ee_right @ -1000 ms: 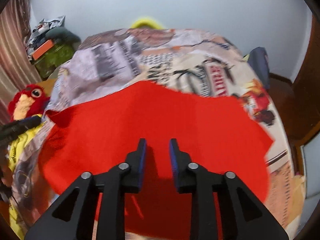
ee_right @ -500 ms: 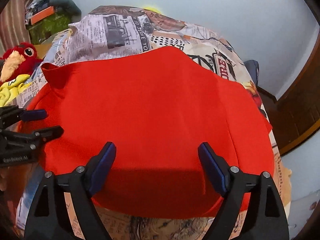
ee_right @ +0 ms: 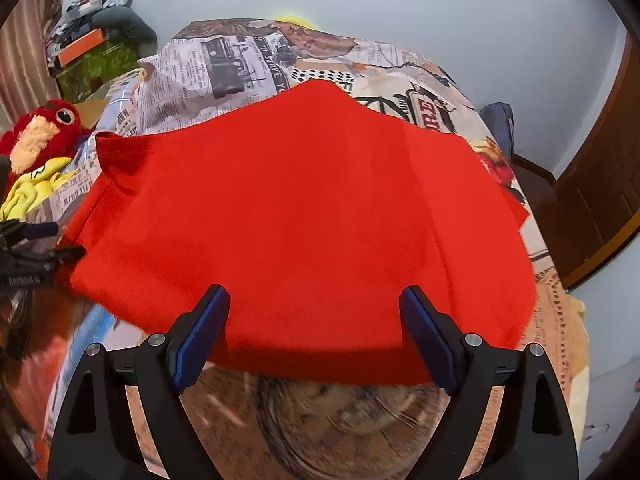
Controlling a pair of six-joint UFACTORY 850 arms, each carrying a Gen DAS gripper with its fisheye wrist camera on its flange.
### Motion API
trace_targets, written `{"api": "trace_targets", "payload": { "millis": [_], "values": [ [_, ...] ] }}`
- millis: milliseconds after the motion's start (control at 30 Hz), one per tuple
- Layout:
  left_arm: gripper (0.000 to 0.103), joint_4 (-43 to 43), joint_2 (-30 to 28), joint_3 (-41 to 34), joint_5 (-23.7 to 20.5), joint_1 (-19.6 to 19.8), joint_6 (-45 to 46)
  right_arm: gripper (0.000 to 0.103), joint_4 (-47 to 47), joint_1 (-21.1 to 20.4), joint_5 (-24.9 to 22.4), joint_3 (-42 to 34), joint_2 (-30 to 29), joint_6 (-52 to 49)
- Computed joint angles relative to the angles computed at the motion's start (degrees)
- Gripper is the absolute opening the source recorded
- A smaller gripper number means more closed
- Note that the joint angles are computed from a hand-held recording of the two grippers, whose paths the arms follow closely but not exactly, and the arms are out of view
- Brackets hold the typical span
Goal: Fold large clothes
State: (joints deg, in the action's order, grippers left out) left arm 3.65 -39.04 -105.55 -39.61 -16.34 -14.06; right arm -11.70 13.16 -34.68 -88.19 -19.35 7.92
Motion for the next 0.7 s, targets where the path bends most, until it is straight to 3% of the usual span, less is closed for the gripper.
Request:
{"api": "trace_targets", "payload": {
  "millis": [200, 400, 467, 633, 700],
  "values": [
    [0.083, -6.4, 2.0, 0.3, 3.0, 0.4, 0.9, 0.086, 2.1, -3.4, 1.4, -0.1, 0.4, -1.3],
    [0.083, -3.2, -6.4, -13.2, -2.8, -2.1, -3.6, 0.086, 7.1, -8.1, 1.2, -1.0, -0.9, -3.6],
    [0.083, -4.4, -7.6, -14.5, -3.3, -2.6, -4.6, 0.086, 5.8, -9.7, 1.1, -0.7, -1.1, -2.4],
    [0.083, -0.2, -7.0, -11.8, -4.0, -4.1, -11.4, 0.086, 4.3, -13.3, -0.5, 0.1, -1.6, -2.6],
    [0.083, 0.7, -3.6, -6.3, -1.5, -4.2, -14.7, 0.086, 10.6, -15.2, -0.4, 0.7, -1.1, -8.2]
  ]
}}
